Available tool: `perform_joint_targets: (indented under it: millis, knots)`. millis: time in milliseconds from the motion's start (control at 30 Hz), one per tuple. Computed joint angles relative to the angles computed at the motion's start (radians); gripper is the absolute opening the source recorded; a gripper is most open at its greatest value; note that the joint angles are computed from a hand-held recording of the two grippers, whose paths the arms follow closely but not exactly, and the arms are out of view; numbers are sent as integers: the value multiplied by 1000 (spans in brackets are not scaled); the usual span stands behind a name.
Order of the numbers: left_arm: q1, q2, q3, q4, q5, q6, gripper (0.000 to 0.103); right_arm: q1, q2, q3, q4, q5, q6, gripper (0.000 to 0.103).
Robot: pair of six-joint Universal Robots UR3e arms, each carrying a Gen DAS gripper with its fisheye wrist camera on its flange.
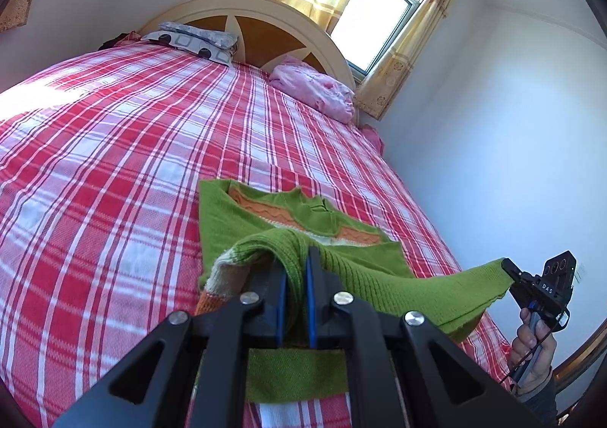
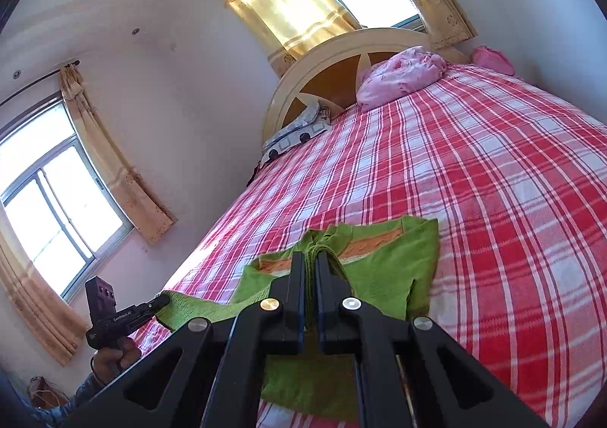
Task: Fold small clothes
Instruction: 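Lift the hem with both tools and fold it over toward the collar, then lower the hem onto the collar and open both tools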
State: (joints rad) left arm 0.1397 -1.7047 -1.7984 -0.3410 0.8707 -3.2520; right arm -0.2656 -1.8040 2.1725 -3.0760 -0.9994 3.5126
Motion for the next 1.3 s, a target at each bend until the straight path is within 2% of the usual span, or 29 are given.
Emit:
perform_joint_targets:
  millis: [300,633,733,800,867,900,933,967,1000,1067,1233,1267,1300]
  knots:
    - [-87,-287,360,-76,122,-24,9,27,342,-335,74,-58,-8,4]
    - [-172,-607,799,-266,267,-22,9,50,703,-712,210,-132,-14,4]
    - [-190,-686,913,-295,303,-14,10,61,825,-852,252,-188,-27,4]
    - [-208,-732,989,-311,348,-8,11,54,909,-964,327,-162,-33,4]
    - [-222,-758,1041,-333,399,-11,23,54,975,-1069,432,-171,-30,7]
    - [-230,-755,1042,-343,440,-19,30,59,990,-1095,469,-195,-30,20]
    - [-232,-751,1033,-340,458,-22,48,65,991,-1100,488,-233,-35,34]
    - [-229,-728,982,-304,473,-32,63,66,976,-1065,459,-255,-39,63]
    - [-227,-702,924,-258,487,-40,69,61,953,-1009,403,-256,-38,69]
    - [-216,-649,813,-178,483,-25,71,44,893,-879,290,-240,-33,69]
    - [-205,-548,617,-115,487,-12,71,62,768,-731,263,-247,-92,69]
    - [-203,-531,580,-105,480,-4,71,76,756,-726,280,-252,-117,67]
    - [-207,-525,564,-103,484,5,71,96,742,-729,319,-269,-148,59]
